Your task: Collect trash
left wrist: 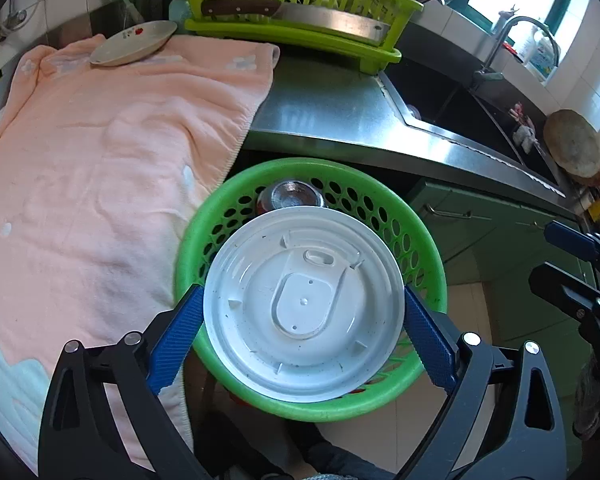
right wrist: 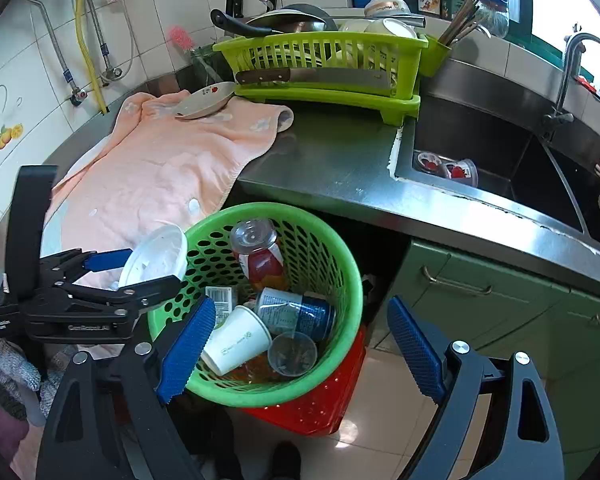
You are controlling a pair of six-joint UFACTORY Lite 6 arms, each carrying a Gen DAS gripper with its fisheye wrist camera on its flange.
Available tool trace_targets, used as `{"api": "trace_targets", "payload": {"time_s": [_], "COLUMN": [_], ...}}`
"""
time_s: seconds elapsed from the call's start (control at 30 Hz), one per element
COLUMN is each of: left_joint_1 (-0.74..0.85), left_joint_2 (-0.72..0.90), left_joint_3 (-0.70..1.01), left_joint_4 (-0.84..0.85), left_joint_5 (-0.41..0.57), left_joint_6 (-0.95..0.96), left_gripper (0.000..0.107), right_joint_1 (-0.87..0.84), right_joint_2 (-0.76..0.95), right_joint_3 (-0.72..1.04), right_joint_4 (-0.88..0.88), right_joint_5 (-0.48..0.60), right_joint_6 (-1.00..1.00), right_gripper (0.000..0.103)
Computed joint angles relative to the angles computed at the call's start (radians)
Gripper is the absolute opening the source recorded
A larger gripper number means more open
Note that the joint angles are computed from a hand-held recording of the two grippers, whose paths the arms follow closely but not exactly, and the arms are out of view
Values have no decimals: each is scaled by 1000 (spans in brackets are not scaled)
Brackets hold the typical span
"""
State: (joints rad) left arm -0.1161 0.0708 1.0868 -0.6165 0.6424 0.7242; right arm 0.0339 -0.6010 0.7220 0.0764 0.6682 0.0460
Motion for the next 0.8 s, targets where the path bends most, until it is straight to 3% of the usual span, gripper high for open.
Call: {"api": "trace_targets", "payload": {"time_s": [0.37,0.8], "left_joint_1": [-2,52], "left_joint_2": [12,-61], "left_joint_3": [13,-1], "left_joint_4": [-2,31], "left_joint_5": [2,23], "left_joint_6": [-13,-28], "left_gripper": [96,97], "right_joint_1": [-77,-18], "right_joint_2": [54,78], "right_joint_3": [22,37], "right_joint_4": [141,139], "right_joint_5": [-31,-58], "right_joint_6": [-166,-121], "right_gripper": [85,85]}}
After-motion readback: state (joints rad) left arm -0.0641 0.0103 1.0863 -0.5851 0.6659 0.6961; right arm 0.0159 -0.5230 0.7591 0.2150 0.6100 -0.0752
